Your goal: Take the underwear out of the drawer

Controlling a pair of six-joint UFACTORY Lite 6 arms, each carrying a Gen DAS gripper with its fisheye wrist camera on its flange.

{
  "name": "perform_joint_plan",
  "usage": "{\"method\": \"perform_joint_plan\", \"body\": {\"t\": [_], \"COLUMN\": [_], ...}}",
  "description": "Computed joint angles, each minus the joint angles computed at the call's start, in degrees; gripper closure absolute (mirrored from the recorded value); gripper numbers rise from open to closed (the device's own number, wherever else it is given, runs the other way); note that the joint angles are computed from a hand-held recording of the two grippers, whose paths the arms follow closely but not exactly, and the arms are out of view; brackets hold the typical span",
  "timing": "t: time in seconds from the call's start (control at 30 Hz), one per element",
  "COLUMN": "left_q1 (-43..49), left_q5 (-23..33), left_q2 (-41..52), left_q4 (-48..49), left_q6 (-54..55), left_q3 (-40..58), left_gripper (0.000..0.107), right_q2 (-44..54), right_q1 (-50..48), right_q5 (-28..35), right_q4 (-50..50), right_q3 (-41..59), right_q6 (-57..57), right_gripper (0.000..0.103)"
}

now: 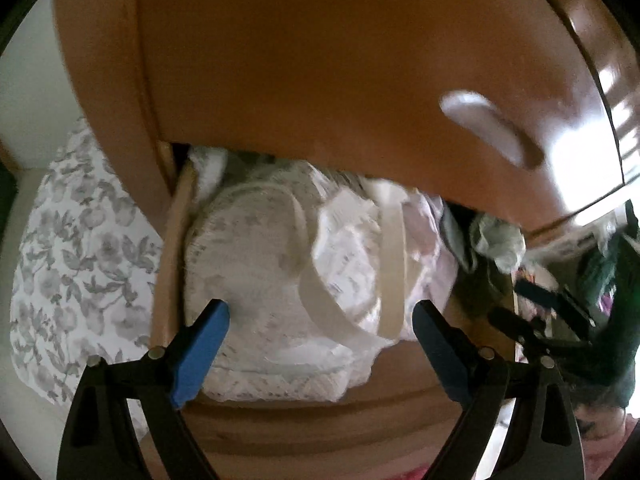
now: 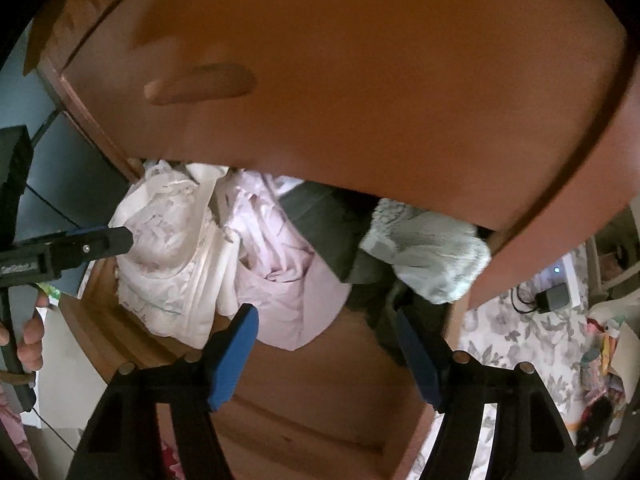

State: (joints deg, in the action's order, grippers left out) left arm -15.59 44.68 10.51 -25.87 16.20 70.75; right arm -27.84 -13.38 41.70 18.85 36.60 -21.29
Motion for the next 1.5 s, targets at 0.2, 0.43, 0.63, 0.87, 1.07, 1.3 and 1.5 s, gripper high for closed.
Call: {"method": "perform_joint_plan", "body": {"t": [0.2, 0.43, 0.63, 0.87, 1.07, 1.3, 1.5], "left_q1": [-5.44, -10.66, -7.95, -4.01, -2.35, -3.1, -3.43], "left_q5": [-2.14, -3.71, -2.91, -2.25, -3.46, -5.55, -6.16], "left_q2": [-0.62, 1.57, 2.54, 1.53, 5.96, 9.97, 6.82], "left_q4": [10.99, 22.33, 20.34, 17.55, 17.97, 17.68, 15.84], "left_q6": [-4.56, -14.91, -11.67, -5.34, -6.81, -7.68, -6.89], "left_q3": [-0.72, 0.4, 0.29, -2.07, 0.5, 1.71, -0.99], "left_gripper": [0.014, 0.014, 0.014, 0.014, 0.014, 0.014, 0.024], "right_q2": [2.17, 3.19, 1.51, 0.9, 1.53, 2.07, 1.86], "right_q1": [2.39, 2.75, 0.55, -2.0, -3.32, -2.05, -1.86], "right_q5": [-1.51, -1.96, -0.95, -0.57, -0.34, -0.9, -1.1], "right_q4": [-0.29, 0.06, 1.59, 3.59, 4.58, 4.09, 4.01], "right_q3": [-0.2, -0.67, -2.41, -3.83, -3.61, -3.82, -4.08], "right_q6": [0.8, 0.2, -3.02, -6.85, -8.61, -7.49, -7.2], "right_gripper": [0.029, 0.029, 0.029, 0.029, 0.029, 0.029, 0.029]}}
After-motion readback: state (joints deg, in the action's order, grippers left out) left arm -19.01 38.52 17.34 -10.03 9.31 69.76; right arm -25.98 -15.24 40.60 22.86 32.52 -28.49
